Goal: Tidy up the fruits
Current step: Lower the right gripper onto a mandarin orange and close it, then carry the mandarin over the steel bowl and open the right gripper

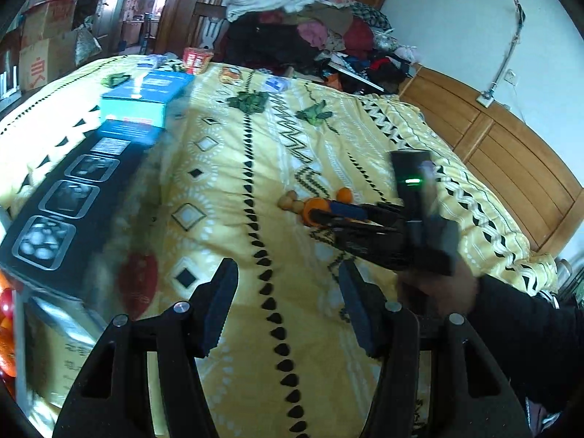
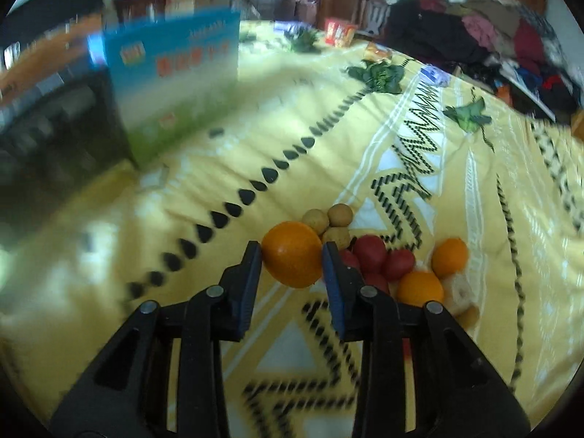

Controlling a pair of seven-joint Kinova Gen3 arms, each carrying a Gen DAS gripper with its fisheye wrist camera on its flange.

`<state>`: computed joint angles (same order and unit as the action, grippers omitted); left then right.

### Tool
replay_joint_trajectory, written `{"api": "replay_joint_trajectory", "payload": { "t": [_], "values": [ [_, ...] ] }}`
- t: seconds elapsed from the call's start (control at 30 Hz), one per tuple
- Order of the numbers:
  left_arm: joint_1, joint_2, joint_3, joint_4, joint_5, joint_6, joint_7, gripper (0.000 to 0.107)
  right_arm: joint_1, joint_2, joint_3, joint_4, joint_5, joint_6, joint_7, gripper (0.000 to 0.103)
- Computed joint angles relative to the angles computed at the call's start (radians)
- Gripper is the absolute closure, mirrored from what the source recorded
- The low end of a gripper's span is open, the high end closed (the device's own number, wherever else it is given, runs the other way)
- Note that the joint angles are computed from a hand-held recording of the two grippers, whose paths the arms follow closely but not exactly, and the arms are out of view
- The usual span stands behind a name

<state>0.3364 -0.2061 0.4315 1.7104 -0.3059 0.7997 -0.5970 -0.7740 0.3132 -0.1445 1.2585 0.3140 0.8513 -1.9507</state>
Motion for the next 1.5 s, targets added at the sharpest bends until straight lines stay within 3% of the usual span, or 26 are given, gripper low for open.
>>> {"api": "replay_joint_trajectory", "payload": {
  "t": [0.13, 0.2, 0.33, 0.43, 0.7, 1.1, 1.3, 1.37, 1.5],
  "values": [
    [0.018, 0.059, -0.03, -0.002, 0.038, -0.071, -0.025, 0.049, 0.057, -0.13, -0.018, 0.146, -0.081, -0.044, -0.068, 0.068],
    [0.02, 0.11, -0.035, -0.013, 0.005, -0.091, 0.001, 0.049, 0.091, -0.185, -0.036, 0.212, -0.124, -0.046, -0.079, 0.068],
    [0.046, 0.252, -0.073, -0.085, -0.086, -0.085, 0.046, 0.057, 0.138, -0.228, -0.063, 0.271, -0.16, -0.02, -0.077, 0.068],
    [0.061, 0.343, -0.123, -0.138, -0.08, -0.11, 0.023, 0.061, 0.176, -0.238, -0.07, 0.304, -0.212, -0.018, -0.048, 0.068],
    [0.113, 0.576, -0.194, -0.369, -0.042, 0.032, -0.184, 0.069, 0.244, -0.239, -0.071, 0.345, -0.339, -0.069, 0.083, 0.068],
    [0.185, 0.63, -0.324, -0.42, 0.045, -0.002, -0.309, 0.071, 0.283, -0.226, -0.069, 0.369, -0.46, -0.108, 0.181, 0.067],
    [0.172, 0.643, -0.338, -0.425, 0.109, -0.037, -0.36, 0.072, 0.291, -0.223, -0.068, 0.375, -0.495, -0.108, 0.211, 0.067],
    [0.177, 0.64, -0.345, -0.419, 0.114, -0.046, -0.365, 0.083, 0.294, -0.224, -0.067, 0.372, -0.505, -0.1, 0.211, 0.066],
    [0.181, 0.638, -0.353, -0.404, 0.121, -0.067, -0.364, 0.084, 0.292, -0.222, -0.067, 0.365, -0.504, -0.088, 0.207, 0.066]
  ]
}}
